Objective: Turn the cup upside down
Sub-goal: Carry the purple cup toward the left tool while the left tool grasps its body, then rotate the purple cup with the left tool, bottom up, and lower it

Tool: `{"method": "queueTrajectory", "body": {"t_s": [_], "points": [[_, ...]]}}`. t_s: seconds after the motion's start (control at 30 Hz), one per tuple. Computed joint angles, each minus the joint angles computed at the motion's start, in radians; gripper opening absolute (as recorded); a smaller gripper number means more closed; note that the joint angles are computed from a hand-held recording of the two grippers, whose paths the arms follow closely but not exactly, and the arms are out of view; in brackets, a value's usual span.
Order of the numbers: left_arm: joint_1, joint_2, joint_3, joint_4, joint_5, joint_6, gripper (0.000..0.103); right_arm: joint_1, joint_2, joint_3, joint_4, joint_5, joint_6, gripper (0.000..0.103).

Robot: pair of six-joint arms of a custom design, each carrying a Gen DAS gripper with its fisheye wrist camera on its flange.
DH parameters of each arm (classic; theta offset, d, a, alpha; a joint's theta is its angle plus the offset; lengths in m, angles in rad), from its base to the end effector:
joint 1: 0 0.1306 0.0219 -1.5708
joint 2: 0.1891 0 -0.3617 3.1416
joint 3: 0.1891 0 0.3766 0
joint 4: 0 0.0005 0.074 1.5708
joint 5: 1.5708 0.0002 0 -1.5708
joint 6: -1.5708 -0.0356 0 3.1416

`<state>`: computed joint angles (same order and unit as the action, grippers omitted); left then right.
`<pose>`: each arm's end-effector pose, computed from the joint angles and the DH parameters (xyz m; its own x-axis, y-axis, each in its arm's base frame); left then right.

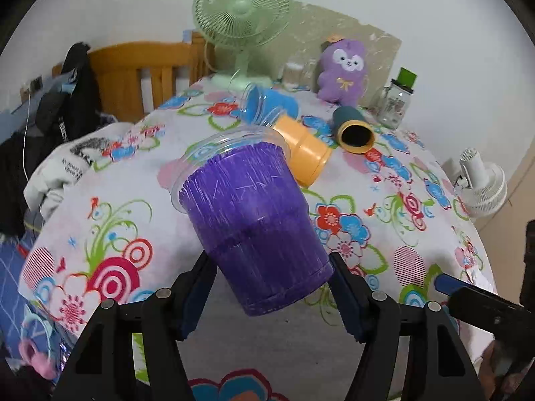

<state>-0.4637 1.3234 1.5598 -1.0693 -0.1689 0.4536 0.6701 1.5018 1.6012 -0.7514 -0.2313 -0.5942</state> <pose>0.3962 -0.1920 0.4990 -0.7437 -0.1110 -0.6592 0.0154 0.9830 -0.1830 0.4077 0.3328 0.4610 -0.8125 0.0515 -0.5808 -0.3530 0.7493 0.5603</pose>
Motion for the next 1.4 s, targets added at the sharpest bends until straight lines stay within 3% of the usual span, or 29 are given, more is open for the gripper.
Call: {"method": "queueTrajectory", "body": {"t_s": [0.17, 0.37, 0.47, 0.77, 1.03, 1.07, 1.17, 1.2, 1.4], "points": [[0.004, -0.018, 0.018, -0.041, 0.046, -0.018, 0.070, 0.014, -0.004, 0.002, 0.006, 0.003, 0.002, 0.090], [-0.001, -0.045, 0.008, -0.051, 0.037, -0.032, 0.068, 0.024, -0.006, 0.002, 0.015, 0.003, 0.001, 0.090], [0.000, -0.055, 0.006, -0.045, 0.030, -0.042, 0.055, 0.028, -0.007, 0.006, 0.014, 0.005, 0.005, 0.090], [0.009, -0.082, 0.010, 0.000, 0.006, -0.071, 0.055, 0.033, -0.013, 0.003, 0.015, 0.014, 0.004, 0.090], [0.021, -0.075, 0.040, -0.013, 0.012, -0.081, 0.056, 0.035, -0.010, 0.007, 0.015, 0.015, 0.001, 0.090], [0.023, -0.070, 0.041, -0.019, 0.020, -0.076, 0.058, 0.037, -0.009, 0.011, 0.012, 0.018, 0.004, 0.090], [0.029, -0.068, 0.036, -0.028, 0.048, -0.057, 0.083, 0.042, -0.008, 0.018, 0.003, 0.030, 0.014, 0.090], [0.028, -0.071, 0.032, -0.023, 0.049, -0.051, 0.086, 0.043, -0.008, 0.020, 0.001, 0.034, 0.016, 0.090], [0.025, -0.074, 0.031, -0.019, 0.046, -0.055, 0.088, 0.044, 0.001, 0.045, -0.019, 0.058, 0.026, 0.090]]}}
